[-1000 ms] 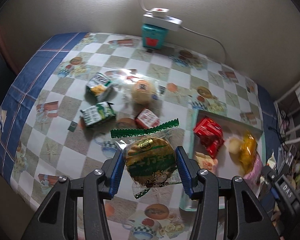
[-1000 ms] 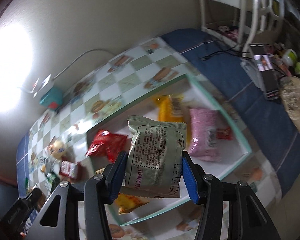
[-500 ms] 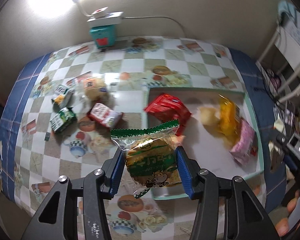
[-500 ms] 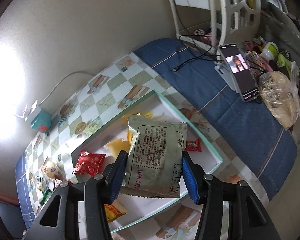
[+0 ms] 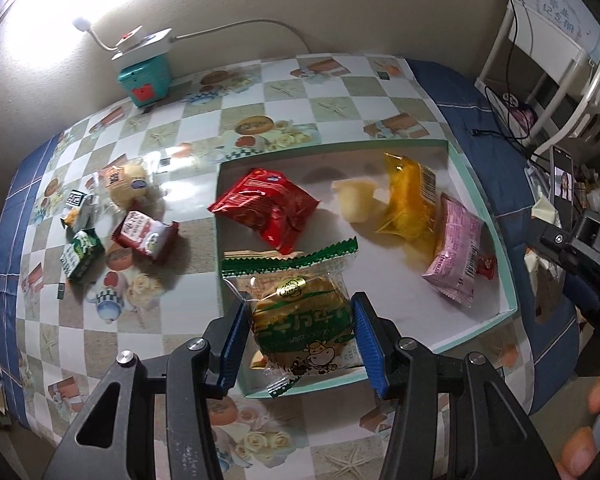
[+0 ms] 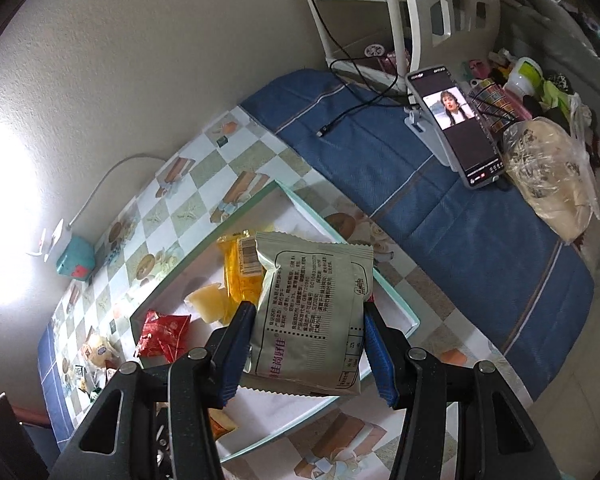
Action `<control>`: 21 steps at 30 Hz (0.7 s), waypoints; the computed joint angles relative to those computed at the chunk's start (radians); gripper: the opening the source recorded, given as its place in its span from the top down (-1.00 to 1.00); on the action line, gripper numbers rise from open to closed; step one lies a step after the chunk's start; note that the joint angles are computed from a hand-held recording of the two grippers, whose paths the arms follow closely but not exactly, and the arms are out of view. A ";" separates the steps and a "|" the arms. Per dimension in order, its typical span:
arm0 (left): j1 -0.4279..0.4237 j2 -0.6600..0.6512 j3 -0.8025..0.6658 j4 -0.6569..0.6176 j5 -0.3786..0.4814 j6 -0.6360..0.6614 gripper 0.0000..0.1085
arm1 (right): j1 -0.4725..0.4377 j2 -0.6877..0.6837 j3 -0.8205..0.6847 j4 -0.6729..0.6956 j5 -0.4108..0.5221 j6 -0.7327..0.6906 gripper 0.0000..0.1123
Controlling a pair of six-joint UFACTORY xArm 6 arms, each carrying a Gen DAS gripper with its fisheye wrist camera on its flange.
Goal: Organize snacks
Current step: 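Open both tools to release the cookie packet and white packet in the tray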
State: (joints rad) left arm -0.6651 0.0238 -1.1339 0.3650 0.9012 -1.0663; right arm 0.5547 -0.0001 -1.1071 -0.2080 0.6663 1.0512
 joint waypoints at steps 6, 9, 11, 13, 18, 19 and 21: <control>-0.006 0.034 -0.016 0.046 -0.006 -0.016 0.03 | -0.004 0.031 -0.001 0.120 -0.013 -0.093 -0.02; 0.006 0.043 -0.006 0.031 -0.040 -0.009 0.03 | -0.002 0.047 -0.006 0.140 -0.011 -0.111 -0.03; 0.012 0.051 -0.005 0.023 -0.049 -0.007 0.03 | 0.001 0.066 -0.017 0.158 0.001 -0.128 -0.03; 0.019 0.059 -0.001 0.014 -0.065 -0.003 0.03 | 0.002 0.078 -0.020 0.191 0.000 -0.152 -0.03; 0.021 0.067 -0.004 0.033 -0.082 -0.010 0.02 | 0.008 0.108 -0.035 0.245 0.008 -0.202 -0.03; 0.021 0.067 -0.003 0.035 -0.087 -0.009 0.02 | 0.009 0.114 -0.038 0.257 0.011 -0.213 -0.03; 0.022 0.070 -0.004 0.036 -0.089 -0.007 0.02 | 0.011 0.120 -0.041 0.270 0.016 -0.222 -0.03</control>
State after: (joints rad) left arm -0.6429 0.0940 -1.1382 0.4005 0.8118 -1.0734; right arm 0.5655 0.1198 -1.1480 0.0615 0.6819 0.8294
